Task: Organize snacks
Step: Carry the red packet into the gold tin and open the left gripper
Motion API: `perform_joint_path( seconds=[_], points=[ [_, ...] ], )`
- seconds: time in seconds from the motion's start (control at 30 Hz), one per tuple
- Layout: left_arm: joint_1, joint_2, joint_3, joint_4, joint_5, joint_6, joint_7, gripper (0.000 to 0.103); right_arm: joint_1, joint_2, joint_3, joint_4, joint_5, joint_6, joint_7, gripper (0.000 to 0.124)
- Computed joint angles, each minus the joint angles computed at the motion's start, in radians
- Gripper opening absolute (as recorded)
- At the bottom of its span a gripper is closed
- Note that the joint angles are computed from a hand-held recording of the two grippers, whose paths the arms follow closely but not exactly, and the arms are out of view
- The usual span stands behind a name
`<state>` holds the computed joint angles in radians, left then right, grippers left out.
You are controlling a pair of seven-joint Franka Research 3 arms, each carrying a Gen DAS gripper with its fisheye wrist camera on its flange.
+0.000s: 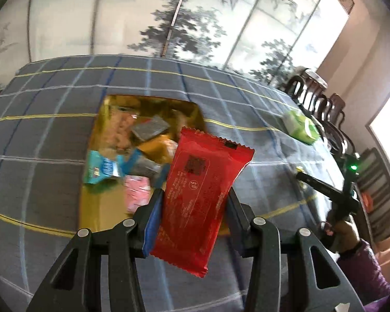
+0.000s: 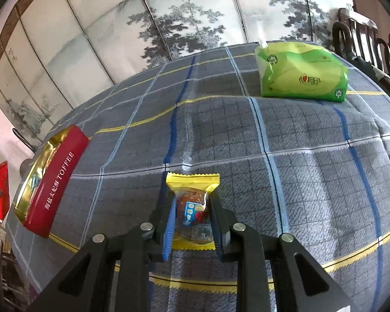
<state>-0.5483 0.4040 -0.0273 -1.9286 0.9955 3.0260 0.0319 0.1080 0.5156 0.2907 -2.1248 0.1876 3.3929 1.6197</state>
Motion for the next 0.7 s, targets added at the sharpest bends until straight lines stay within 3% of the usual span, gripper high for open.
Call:
perform_joint_path(
  seconds=[0.2,0.7],
  points=[
    [-0.003,-0.004,0.034,-0.01,0.079,-0.026,-0.086,0.042,0.126,-0.015,-0.109,0.004,0.051,-0.012,-0.034,0.025],
    [0.052,0.027,0.009,0.015,0.199,-0.094,-0.196,0.041,0.119,-0.014,-0.099,0.0,0.075,-0.009,-0.066,0.025]
  ],
)
